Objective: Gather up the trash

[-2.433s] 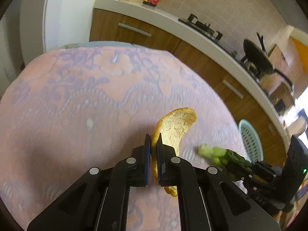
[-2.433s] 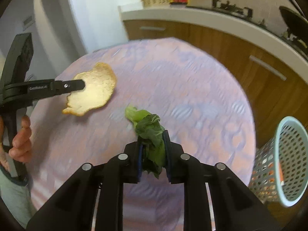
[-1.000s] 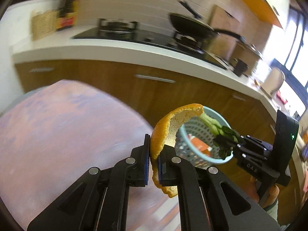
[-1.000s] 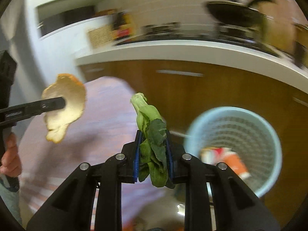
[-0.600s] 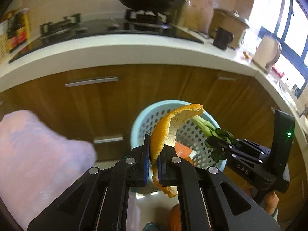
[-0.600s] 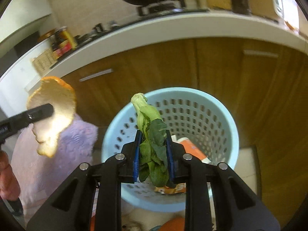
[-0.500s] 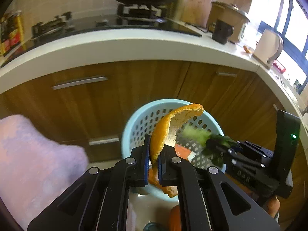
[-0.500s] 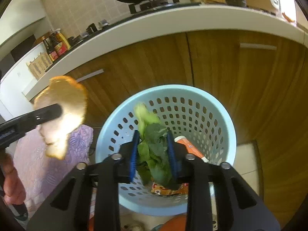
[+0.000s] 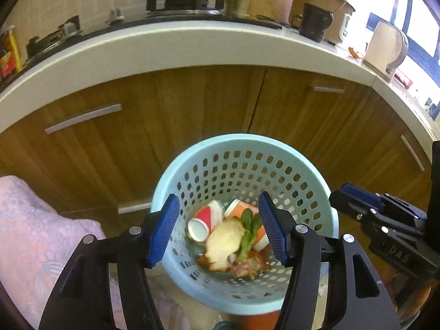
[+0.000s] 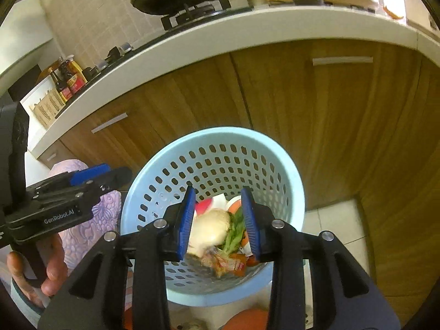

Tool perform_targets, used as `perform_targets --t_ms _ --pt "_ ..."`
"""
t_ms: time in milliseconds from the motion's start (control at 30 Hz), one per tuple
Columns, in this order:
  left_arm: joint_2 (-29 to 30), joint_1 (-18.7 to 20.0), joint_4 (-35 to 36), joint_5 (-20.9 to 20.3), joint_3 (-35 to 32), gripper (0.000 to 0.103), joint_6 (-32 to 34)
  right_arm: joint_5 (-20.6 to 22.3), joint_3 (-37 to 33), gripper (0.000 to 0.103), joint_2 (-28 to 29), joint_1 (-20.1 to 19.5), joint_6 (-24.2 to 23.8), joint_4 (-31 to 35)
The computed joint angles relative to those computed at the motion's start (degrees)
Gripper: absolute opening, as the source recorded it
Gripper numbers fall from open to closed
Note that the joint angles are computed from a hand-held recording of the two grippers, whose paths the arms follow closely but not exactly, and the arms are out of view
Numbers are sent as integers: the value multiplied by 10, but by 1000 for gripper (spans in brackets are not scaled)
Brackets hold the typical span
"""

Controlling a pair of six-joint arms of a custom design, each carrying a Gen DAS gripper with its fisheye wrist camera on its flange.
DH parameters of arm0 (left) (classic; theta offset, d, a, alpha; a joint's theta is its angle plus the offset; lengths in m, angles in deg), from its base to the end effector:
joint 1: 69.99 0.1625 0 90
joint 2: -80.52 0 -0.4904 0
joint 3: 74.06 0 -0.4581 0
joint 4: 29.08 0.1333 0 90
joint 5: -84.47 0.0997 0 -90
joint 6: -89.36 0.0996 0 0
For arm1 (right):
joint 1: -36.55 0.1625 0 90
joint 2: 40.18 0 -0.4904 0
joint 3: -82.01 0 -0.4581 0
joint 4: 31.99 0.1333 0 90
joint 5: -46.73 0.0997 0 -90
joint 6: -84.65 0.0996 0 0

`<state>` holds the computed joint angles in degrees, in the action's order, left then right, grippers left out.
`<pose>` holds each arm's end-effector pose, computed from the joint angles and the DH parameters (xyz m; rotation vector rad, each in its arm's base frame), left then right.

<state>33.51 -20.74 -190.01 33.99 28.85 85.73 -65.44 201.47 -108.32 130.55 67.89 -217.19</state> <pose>-0.3128 -0.6643 0.0935 0.6895 2.4292 -0.6503 0.1377 -0.5965 0.2626 0.2584 -2.5148 0.9540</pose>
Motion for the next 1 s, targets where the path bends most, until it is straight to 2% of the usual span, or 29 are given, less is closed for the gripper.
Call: perform_targets --t_ms 167,200,233,300,467,533,633,767,800,900,967,1000 --pt "-52 -22 -70 26 53 61 15 -15 5 32 -1 40 -14 -25" --pt "-65 -30 -87 39 66 67 18 -17 9 33 -2 47 -19 -32" --pt "-78 -38 -106 53 81 73 24 -26 10 41 1 62 -24 -45" --pt "-102 -56 -149 86 112 77 42 -38 15 52 5 82 -34 -69" --pt "-163 -100 -218 166 183 82 74 -64 18 56 19 139 -35 -105" --pt "-183 -118 -262 209 210 86 89 -73 24 66 26 160 -32 -127" --pt "-195 -133 -359 263 242 88 130 -96 30 66 38 186 -29 -146" --pt "-167 -134 -581 347 257 89 253 -127 25 66 66 219 -12 -161" --pt "-159 -133 -624 356 258 89 273 -132 25 66 71 223 -10 -161" --pt "-162 -113 -642 356 273 89 251 -161 17 66 93 241 -22 -174" --pt "-168 -105 -592 372 275 88 201 -172 14 66 103 245 -26 -189" --pt "-175 -108 -580 367 279 88 189 -175 13 66 107 246 -23 -193"
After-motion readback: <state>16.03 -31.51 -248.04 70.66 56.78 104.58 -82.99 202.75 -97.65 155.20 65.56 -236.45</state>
